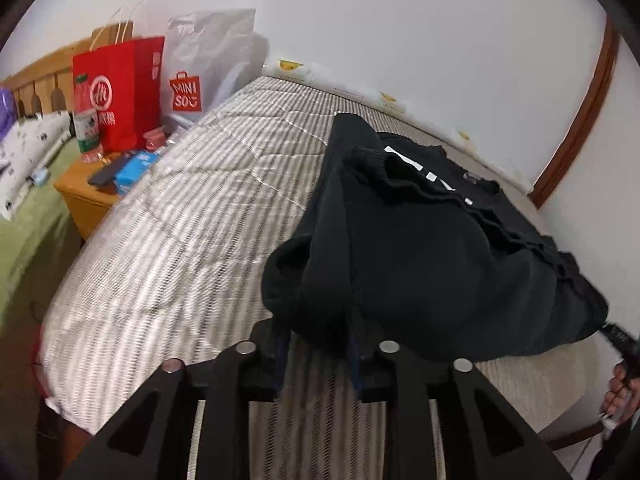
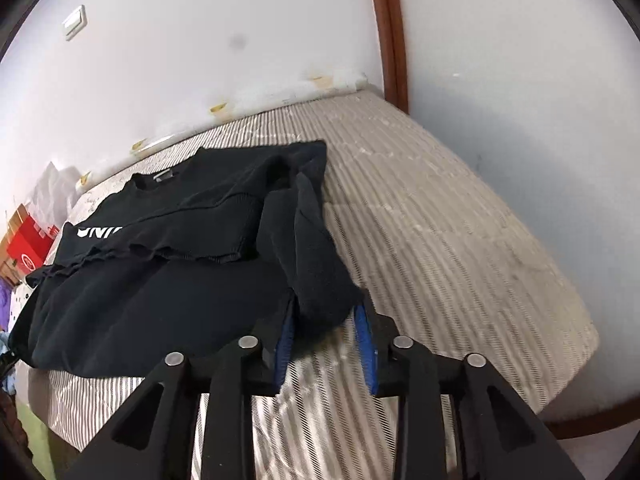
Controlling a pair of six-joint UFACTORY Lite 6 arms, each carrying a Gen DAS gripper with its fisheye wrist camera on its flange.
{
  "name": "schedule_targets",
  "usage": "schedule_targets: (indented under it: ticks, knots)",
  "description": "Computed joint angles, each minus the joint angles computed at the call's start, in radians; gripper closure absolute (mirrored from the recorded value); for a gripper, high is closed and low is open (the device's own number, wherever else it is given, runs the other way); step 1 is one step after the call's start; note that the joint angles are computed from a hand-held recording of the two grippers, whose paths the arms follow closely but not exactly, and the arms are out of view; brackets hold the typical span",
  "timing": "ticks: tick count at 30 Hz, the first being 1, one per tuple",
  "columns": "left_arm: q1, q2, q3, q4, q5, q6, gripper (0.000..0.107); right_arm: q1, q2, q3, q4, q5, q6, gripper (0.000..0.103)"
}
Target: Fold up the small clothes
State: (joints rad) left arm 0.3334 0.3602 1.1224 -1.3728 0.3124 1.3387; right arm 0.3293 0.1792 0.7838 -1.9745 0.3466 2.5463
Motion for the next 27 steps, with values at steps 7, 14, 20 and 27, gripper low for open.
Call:
schedule_targets:
  ticks: [7,14,20,27]
  knots:
    - [0.02,-0.065,0.006,0.066,-0.024,-0.072,0.069,0.01,-0.151,-0.003,0.19,0.051,-0.199,0.07]
    - [-0.051,-0.039,0.117,0.225,-0.039,-0.233,0.06,0.101,0.03,0.214,0.26,-0.025,-0.331,0.07]
    - [-0.139,0.11,0.28,0.435,-0.03,-0.461,0.06,0.154,0.279,0.422,0.272,-0.136,-0.336,0.07]
    - [-0.212,0.355,0.547,0.744,0.024,-0.773,0.06,0.152,0.421,0.536,0.314,-0.144,-0.359,0.07]
